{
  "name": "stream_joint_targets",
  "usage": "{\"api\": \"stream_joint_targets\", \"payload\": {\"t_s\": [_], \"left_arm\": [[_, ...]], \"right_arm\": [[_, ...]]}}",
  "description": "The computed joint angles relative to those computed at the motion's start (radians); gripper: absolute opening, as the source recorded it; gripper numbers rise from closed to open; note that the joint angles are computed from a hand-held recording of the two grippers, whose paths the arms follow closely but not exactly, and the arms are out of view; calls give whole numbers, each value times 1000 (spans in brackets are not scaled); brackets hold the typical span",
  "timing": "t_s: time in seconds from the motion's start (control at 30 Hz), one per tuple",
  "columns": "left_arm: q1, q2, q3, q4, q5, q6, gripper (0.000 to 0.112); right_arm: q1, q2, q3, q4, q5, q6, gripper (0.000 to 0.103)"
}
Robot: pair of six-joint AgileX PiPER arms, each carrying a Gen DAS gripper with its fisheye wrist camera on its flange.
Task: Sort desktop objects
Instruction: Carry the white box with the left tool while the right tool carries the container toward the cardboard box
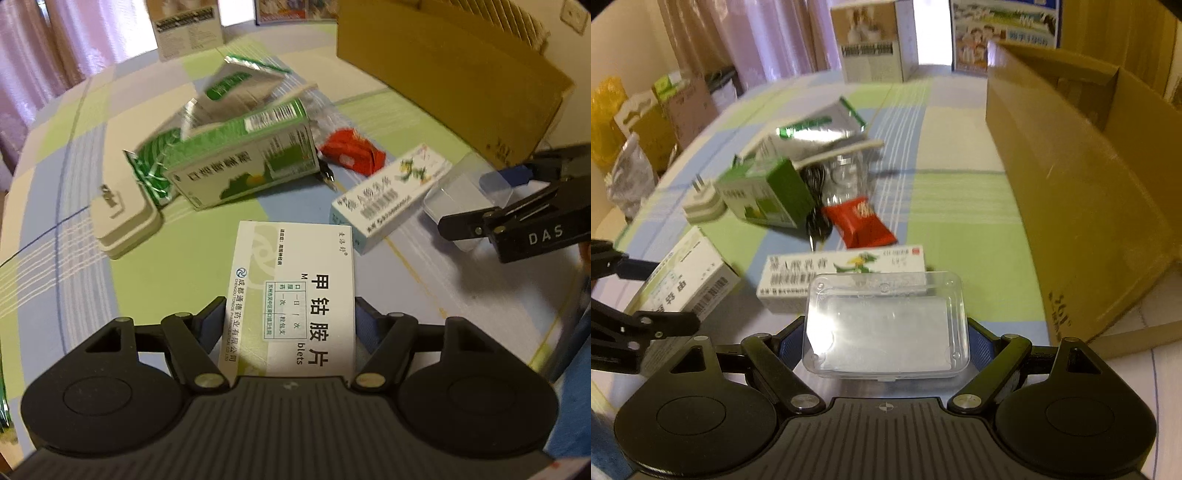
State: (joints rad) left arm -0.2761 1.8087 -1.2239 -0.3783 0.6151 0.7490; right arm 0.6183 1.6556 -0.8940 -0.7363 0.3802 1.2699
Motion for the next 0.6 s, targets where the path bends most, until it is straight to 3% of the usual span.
{"api": "stream_joint_targets", "payload": {"t_s": [0.27, 0.43, 0.6], "left_arm": [[8, -142, 18, -17, 45, -71, 67], [-32, -208, -10, -16, 80, -136, 67], [-122, -222, -75, 6, 99, -239, 68]], "right_arm": [[57, -148, -12, -57, 106, 57, 83], [88, -279, -19, -60, 213, 9, 83], [33, -411, -4, -25, 291, -97, 83]]}}
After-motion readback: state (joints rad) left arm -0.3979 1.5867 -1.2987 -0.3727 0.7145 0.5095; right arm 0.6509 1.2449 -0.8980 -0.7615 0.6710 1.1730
